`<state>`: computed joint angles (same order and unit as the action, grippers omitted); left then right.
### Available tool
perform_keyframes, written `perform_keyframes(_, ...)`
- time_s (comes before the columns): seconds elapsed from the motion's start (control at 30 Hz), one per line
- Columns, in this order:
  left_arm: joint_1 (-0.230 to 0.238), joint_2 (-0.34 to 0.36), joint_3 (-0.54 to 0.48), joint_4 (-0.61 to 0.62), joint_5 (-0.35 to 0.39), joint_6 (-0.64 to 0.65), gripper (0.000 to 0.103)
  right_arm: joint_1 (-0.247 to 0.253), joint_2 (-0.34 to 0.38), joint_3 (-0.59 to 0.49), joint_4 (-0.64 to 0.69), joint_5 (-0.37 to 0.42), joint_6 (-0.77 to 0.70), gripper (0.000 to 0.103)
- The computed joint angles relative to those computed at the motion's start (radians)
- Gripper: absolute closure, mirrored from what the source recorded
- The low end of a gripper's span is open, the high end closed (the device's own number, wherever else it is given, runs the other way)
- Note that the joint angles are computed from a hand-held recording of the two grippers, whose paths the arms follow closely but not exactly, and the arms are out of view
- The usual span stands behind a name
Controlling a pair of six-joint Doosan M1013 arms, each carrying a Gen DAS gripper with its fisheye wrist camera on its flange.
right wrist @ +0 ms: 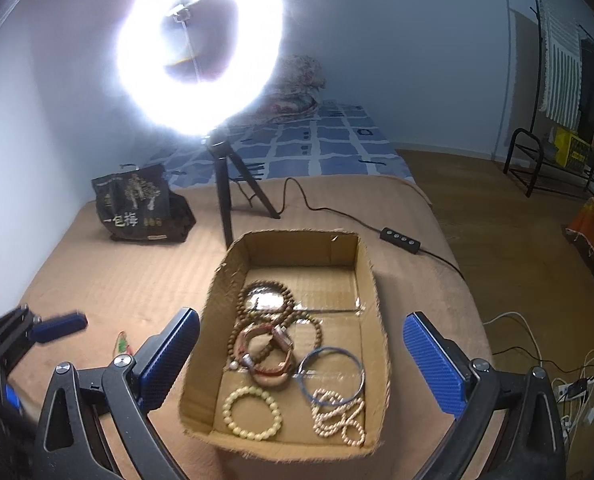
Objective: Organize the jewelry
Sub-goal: 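Move left tool to green jade pendant while right tool approaches second pearl earring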
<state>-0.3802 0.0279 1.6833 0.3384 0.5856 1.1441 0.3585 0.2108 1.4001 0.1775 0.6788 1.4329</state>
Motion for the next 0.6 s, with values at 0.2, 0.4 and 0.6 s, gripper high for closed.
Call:
perform_keyframes(0.2, 0.035, -0.05, 0.05, 0.029, 0.029, -0.026, 0.026, 0.014, -0.048, 0.059, 0.059, -0.003, -0.07, 0.0)
perform_keyframes(0.4, 0.085, -0.09, 0.102, 0.013, 0.043, -0.048, 0.026, 0.041, -0.087, 0.118, 0.127, -0.005, -0.17, 0.007)
perform_keyframes(0.6, 0.124, -0.113, 0.147, -0.04, 0.041, -0.006, 0.026, 0.077, -0.095, 0.155, 0.201, 0.026, -0.271, 0.022)
